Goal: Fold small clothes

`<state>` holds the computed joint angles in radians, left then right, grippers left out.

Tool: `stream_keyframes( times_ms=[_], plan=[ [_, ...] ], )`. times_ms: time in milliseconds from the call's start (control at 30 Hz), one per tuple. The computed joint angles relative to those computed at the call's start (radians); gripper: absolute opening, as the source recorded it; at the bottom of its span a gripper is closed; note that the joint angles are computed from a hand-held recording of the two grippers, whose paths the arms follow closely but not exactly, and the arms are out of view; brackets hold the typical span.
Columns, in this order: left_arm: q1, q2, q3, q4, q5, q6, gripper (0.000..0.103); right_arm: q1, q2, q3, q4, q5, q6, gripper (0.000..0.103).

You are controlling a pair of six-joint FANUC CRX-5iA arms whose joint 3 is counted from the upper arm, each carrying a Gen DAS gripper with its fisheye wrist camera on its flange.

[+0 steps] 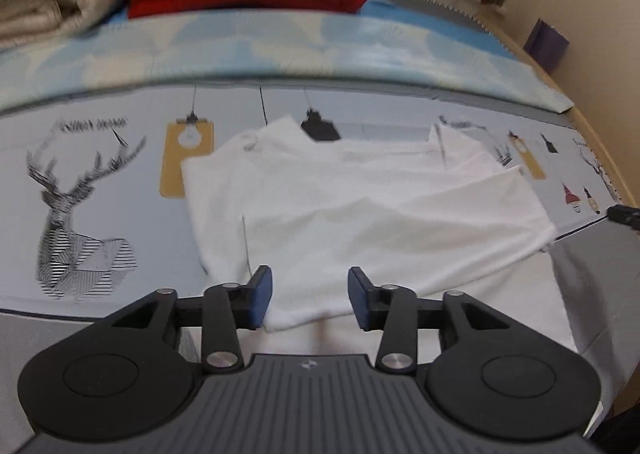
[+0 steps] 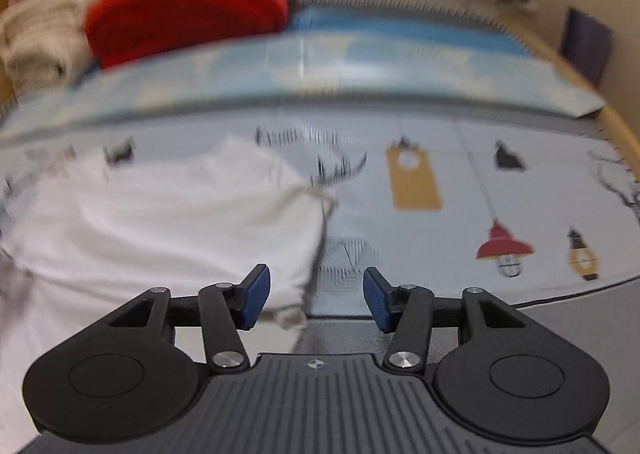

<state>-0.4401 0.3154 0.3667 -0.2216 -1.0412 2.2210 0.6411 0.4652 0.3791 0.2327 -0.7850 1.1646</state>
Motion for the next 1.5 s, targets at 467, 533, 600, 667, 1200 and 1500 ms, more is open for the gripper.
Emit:
stream_keyframes(
  times_ms=[467, 533, 600, 667, 1200, 1500],
  plan=[
    [-0.446, -0.185, -0.065, -0.476, -0.224, 0.426, 0.084, 0.158, -0.489, -0.702, 0.445, 0.311, -0.586, 0.054],
    [-0.493, -0.178, -0.088, -0.483, -0.279, 0.455, 0.084, 0.172, -0.513, -0.743, 0.415, 0.282, -0.631, 0.054],
    [-0.512, -0.166, -0.099, -0.450, -0.327, 0.462, 0.084, 0.189, -0.532, -0.766, 0.327, 0.240, -0.619, 0.054],
    [-0.513, -0.176, -0.121, -0.413, -0.330, 0.495, 0.084, 0.216, -0.518, -0.753, 0.330, 0.162, -0.626, 0.054],
    [-0.394, -0.347, -0.387, -0.236, -0.118, 0.725, 0.044, 0.207, -0.385, -0.612, 0.154, 0.014, -0.426, 0.054],
    [-0.276, -0.334, -0.447, -0.058, -0.113, 0.701, 0.052, 0.161, -0.321, -0.537, -0.007, -0.117, -0.335, 0.056]
  ],
)
